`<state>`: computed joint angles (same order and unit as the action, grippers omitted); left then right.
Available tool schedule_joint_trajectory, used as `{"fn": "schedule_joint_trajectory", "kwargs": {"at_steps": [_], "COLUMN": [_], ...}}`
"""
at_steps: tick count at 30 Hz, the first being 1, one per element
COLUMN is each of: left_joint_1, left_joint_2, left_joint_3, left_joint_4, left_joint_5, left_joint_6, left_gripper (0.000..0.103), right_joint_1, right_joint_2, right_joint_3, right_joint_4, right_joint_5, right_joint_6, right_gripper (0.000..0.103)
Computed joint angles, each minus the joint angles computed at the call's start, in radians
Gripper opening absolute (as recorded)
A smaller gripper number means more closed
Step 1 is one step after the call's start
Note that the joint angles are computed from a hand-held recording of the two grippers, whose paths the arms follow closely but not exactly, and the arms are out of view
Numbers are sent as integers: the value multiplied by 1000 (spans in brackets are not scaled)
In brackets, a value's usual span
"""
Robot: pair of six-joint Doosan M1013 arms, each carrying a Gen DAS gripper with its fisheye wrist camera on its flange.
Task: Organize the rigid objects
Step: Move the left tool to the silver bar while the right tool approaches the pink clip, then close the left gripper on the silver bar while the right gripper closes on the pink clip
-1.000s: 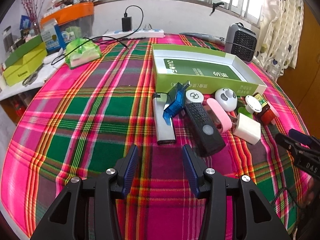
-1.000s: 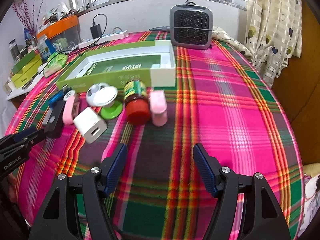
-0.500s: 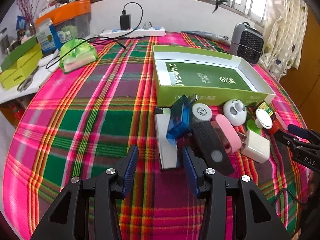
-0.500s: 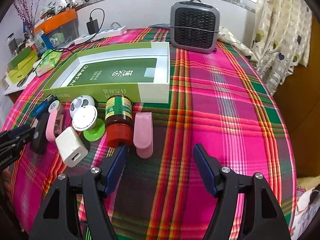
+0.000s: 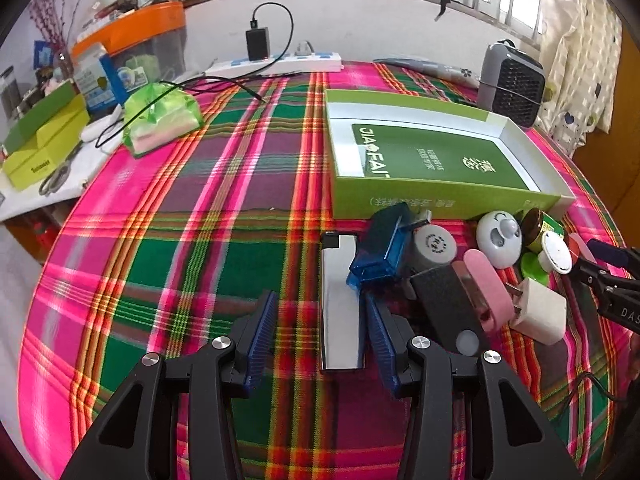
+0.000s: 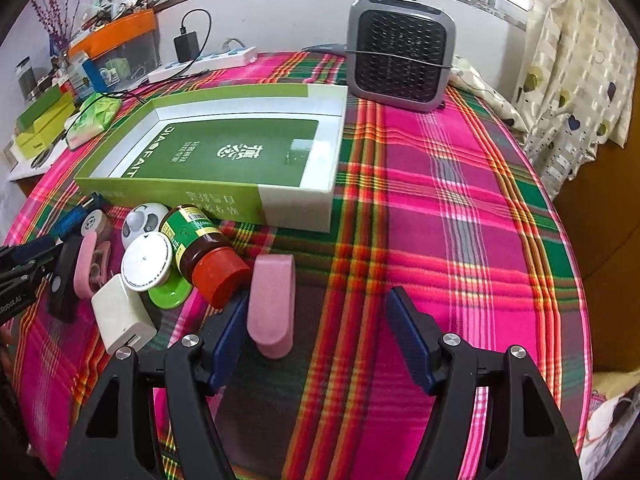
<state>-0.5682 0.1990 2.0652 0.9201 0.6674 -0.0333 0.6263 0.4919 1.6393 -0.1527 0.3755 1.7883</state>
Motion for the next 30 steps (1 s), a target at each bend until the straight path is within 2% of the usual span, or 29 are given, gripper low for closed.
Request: {"fn": "schedule_joint_trajectory", "kwargs": {"at_steps": [8, 13, 21, 26, 30], "left_joint_1": [7, 9, 12, 15, 16], "left_joint_2": [0, -1, -5, -8, -9], "left_joint_3": [0, 0, 6, 12, 12], "left_joint_4": [0, 1, 12, 22, 22], "left_joint_5": [-5, -10, -14, -15, -18], "left_joint_6": [1, -3, -26, -41, -40], "left_gripper": [44, 43, 33, 24, 22], "right_joint_1": [-2, -2, -5, -3, -3], "right_joint_2": [0, -4, -8, -9, -11], "right_joint_3": [7, 11, 17, 19, 22], "right_joint_4": [25, 27, 11, -3, -4], "right_joint_5": [-24, -34, -41, -43, -44], "right_joint_6": [-31, -34, -10, 9, 14], "right_gripper": [66, 54, 33, 29, 26]}}
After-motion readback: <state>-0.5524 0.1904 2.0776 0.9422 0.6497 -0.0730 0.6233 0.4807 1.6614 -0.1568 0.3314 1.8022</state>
